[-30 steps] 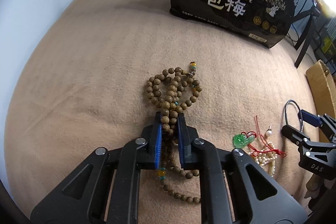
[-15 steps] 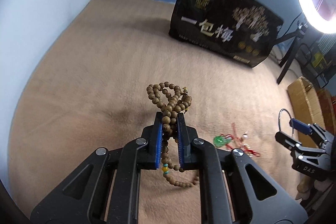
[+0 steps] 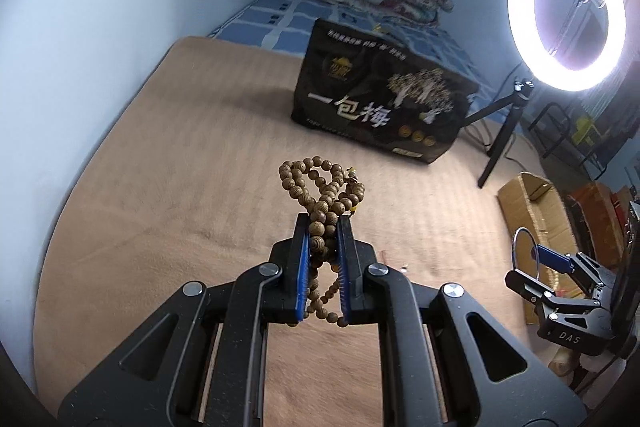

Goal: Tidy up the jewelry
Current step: 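Carry the mala and bangle into the cardboard box and open both tools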

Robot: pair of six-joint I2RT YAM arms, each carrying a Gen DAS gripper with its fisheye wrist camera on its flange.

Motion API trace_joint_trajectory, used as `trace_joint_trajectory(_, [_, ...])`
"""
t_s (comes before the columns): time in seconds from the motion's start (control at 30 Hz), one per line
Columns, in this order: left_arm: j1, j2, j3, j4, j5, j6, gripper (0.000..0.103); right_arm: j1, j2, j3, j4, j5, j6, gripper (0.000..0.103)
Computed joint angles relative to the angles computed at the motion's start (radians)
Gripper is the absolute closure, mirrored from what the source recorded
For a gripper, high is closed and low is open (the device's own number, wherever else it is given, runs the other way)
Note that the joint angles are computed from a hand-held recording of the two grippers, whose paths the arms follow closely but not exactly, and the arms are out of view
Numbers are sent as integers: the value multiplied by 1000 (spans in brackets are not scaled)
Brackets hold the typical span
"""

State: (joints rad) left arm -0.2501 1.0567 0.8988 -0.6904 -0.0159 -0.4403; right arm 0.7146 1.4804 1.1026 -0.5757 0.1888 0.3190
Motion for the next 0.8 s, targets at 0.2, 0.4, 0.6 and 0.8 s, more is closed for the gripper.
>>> trace_joint_trajectory(0.2, [-105,-19,73,-54,-44,-46,93,-14,-103,-24,-47,5,-11,32])
trace_joint_trajectory(0.4, [-248,3,153,-77,-113,-106,93,-75,-231,-66,-105,-9,-37,32])
trace_joint_trajectory(0.6, [-401,85,244,-63,-171,-167,93,-209,-354,-97,-169,-60,-106,32])
trace_joint_trajectory(0.8, [-528,204,349,-35,-214,-213,93,-380,-434,-116,-218,-132,-207,32])
